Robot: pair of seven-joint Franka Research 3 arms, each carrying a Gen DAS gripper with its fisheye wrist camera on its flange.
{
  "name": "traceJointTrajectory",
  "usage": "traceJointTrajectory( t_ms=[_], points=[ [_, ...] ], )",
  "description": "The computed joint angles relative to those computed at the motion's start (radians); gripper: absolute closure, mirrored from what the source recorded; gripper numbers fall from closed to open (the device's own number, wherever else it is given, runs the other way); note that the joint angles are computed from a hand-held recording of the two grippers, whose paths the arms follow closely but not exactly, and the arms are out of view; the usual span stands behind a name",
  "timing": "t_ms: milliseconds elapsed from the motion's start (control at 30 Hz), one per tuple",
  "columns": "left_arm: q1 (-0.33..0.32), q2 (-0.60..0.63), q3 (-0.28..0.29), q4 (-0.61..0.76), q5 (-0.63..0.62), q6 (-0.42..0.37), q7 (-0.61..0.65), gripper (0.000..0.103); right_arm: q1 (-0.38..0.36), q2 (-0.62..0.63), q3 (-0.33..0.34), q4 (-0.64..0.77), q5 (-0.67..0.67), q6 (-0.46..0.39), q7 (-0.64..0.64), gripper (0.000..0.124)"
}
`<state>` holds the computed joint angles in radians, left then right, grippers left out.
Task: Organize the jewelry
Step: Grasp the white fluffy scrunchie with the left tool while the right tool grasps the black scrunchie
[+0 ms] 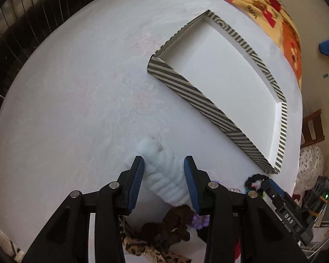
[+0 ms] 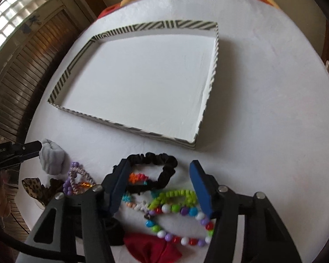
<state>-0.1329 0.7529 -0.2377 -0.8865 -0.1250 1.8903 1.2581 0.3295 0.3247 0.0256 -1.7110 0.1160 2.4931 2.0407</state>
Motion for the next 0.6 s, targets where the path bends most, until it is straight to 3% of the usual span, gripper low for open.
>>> traceJointTrajectory(
  t_ms=[133, 300, 433, 500, 533, 600],
  points=[
    [-0.012, 0.025, 0.006, 0.034, 0.01, -0.002, -0.024, 0.068, -0.004, 0.011, 0.006, 0.001, 0.016, 0.009, -0.026, 0.082],
    [-0.021, 0.035, 0.003, 0.038, 0.017, 0.009, -0.027, 0.052, -0.011, 0.019, 0.015, 0.01, 0.044, 0.008, -0.078, 0.109],
    [-0.036, 0.043, 0.006, 0.049, 0.041, -0.003, 0.003, 0.051, -0.013, 0.006, 0.017, -0.006, 0.062, 0.032, -0.1, 0.114],
    [-0.036, 0.034, 0.007, 0.034, 0.046, 0.003, 0.014, 0.058, -0.011, -0.015, 0.017, -0.02, 0.064, 0.047, -0.106, 0.114],
    [-0.036, 0.028, 0.009, 0.027, 0.051, 0.005, 0.023, 0.074, -0.01, -0.024, 0.017, -0.025, 0.063, 0.051, -0.108, 0.114],
    [-0.013, 0.006, -0.005, -0.013, 0.022, 0.028, 0.039, 0.08, -0.01, -0.051, 0.018, -0.04, 0.064, 0.062, -0.114, 0.114]
  ],
)
